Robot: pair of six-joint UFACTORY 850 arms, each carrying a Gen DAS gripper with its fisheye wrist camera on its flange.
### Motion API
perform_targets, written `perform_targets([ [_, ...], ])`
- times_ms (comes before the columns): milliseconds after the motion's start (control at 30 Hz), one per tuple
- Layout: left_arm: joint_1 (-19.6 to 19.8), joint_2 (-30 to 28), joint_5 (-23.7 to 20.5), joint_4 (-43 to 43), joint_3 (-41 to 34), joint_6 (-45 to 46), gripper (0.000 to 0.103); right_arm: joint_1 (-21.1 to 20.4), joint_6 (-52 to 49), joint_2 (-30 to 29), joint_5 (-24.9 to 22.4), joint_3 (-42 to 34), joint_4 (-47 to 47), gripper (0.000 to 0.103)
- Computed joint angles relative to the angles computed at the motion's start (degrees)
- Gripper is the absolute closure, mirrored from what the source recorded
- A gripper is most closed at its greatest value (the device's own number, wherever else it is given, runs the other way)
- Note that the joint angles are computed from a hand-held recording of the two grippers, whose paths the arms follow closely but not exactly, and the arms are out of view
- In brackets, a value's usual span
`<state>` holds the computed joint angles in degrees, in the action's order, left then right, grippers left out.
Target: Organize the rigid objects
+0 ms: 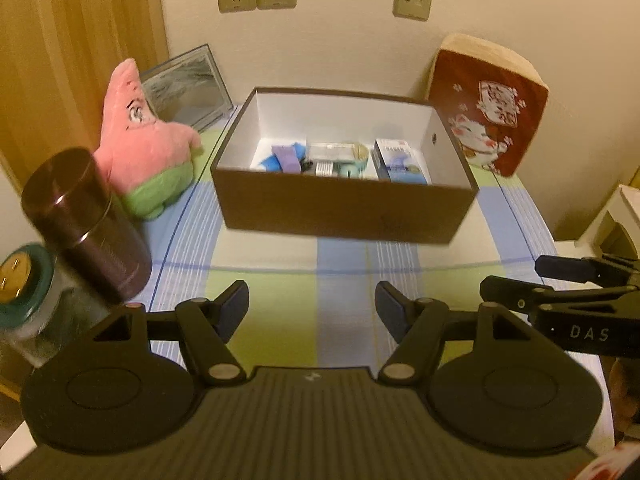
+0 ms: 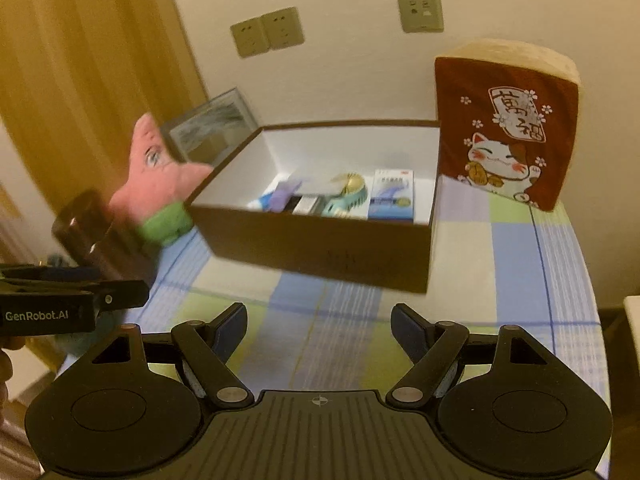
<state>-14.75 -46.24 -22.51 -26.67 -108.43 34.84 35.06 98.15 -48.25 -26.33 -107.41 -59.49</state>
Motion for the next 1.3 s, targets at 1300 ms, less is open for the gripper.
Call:
perform_targets([
  [1300, 9.37, 23.01, -3.18, -30.26, 35.46, 41.76, 0.036, 16.76, 12.87, 2.65, -16.28, 1.89, 7.14, 0.024],
])
